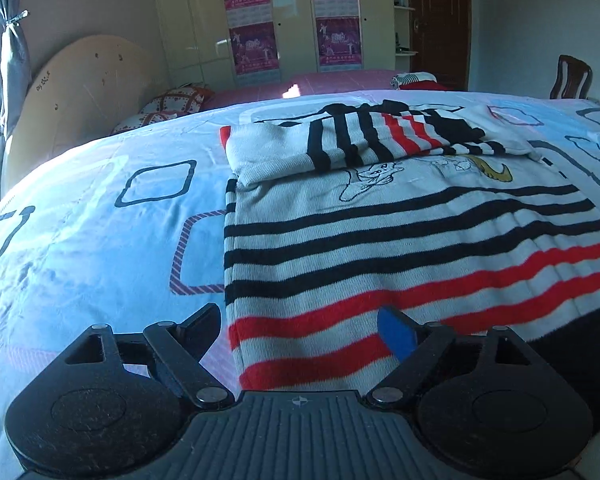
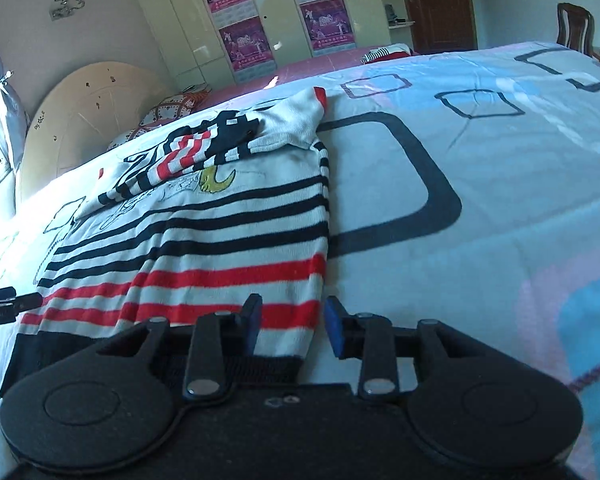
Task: Fold small clothes
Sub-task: 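Grasp the black hem with both grippers and lift it toward the collar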
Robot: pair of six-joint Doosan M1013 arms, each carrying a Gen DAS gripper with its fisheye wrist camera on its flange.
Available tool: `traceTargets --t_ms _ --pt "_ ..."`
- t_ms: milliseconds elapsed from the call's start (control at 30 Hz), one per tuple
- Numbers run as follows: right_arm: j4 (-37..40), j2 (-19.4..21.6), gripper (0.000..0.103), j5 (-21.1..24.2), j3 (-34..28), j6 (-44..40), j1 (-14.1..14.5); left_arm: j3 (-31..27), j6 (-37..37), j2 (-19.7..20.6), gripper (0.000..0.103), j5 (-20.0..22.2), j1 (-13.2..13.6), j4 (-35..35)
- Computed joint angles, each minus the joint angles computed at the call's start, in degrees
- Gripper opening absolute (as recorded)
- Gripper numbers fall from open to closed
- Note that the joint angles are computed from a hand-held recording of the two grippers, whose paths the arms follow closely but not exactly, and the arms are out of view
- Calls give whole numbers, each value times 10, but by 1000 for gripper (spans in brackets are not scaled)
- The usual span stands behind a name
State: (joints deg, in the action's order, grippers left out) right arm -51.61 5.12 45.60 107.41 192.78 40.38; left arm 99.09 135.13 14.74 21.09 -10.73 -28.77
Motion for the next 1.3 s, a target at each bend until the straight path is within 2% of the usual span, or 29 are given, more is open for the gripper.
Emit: traceTargets --t_ms 133,267,333,367,400,500,633,800,867,933,1067,1133,1233,1300 --pt "8 -3 39 -6 6 27 17 19 43 -17 85 30 17 -52" --pt "3 -10 45 -33 20 84 23 23 63 -17 84 128 55 -149" --pt "-8 -17 46 -53 33 131 24 22 62 -11 77 183 74 -190" --pt "-16 -20 46 -64 40 158 24 21 56 -5 63 217 85 -207" --pt "-21 -23 46 -77 47 179 23 22 53 -2 59 237 92 -219" --pt "-46 -28 47 -103 62 235 25 35 82 1 59 261 107 -274" --pt "-99 -34 47 -137 83 328 24 28 75 27 59 327 123 -342" --pt "-201 -41 46 -208 110 456 14 22 69 56 59 382 133 -416" --pt "-235 -40 44 -217 113 493 11 21 68 65 59 397 137 -437" --pt "-293 -40 39 -229 120 566 6 19 67 71 58 401 137 -450" --pt "-283 -35 33 -242 116 547 -1 17 74 72 58 395 132 -470" --pt "-281 -34 33 -244 114 542 -1 17 78 75 58 410 131 -482" --pt "-264 -34 32 -242 112 521 3 21 89 71 58 444 130 -458" --pt "-263 -35 32 -240 114 521 6 37 110 63 57 448 136 -461"
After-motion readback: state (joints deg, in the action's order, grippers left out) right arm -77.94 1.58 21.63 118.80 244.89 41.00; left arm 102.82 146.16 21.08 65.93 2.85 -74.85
